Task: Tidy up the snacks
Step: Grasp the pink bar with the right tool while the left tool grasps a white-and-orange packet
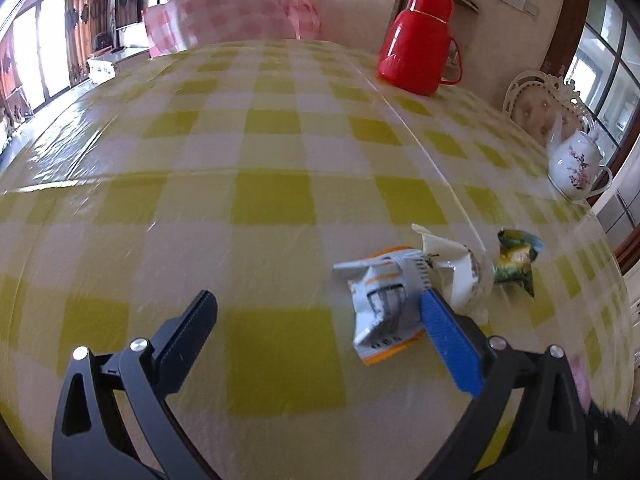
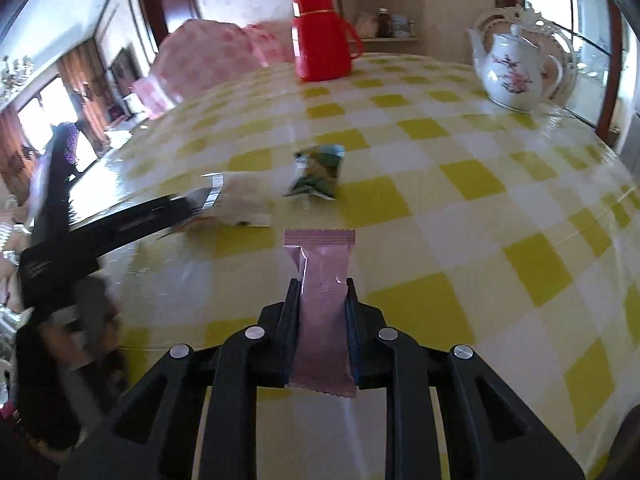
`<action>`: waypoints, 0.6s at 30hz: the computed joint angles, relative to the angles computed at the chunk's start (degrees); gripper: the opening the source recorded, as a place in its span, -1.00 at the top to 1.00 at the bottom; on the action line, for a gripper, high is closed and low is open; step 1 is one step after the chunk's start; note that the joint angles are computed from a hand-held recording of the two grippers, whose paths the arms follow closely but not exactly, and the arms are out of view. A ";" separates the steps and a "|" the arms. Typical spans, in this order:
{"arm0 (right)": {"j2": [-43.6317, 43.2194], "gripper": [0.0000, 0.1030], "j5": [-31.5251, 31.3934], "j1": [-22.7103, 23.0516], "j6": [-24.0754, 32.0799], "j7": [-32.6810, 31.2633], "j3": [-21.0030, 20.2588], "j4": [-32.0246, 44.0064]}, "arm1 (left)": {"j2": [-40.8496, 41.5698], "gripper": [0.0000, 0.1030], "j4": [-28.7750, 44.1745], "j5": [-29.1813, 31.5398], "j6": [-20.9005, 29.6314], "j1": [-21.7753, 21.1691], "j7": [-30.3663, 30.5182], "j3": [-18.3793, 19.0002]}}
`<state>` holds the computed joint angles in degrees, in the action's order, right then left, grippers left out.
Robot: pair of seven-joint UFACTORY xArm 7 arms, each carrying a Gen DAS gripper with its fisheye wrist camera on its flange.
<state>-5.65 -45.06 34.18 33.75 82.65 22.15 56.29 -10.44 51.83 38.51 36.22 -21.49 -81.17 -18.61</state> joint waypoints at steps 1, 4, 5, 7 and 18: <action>-0.01 0.60 -0.20 0.07 -0.30 -0.02 0.07 0.15 | 0.81 -0.96 0.88 0.21 0.26 0.08 0.31 -0.02; -0.29 0.60 0.28 0.06 -1.26 -0.21 -0.04 0.04 | 3.49 -0.96 3.96 1.92 1.75 -0.53 1.00 0.06; -0.51 0.60 0.51 -0.07 -1.36 0.09 -0.09 -0.12 | 4.00 -0.96 4.88 3.52 2.96 -0.90 0.41 -0.14; -1.15 0.60 1.32 -0.48 -2.55 0.63 -0.31 -0.90 | 4.54 -0.96 5.63 4.75 2.99 -1.61 -0.02 0.38; -2.34 0.59 0.35 -2.07 -1.40 2.90 1.13 -1.33 | 8.60 0.08 9.70 2.13 4.90 -5.36 8.94 4.60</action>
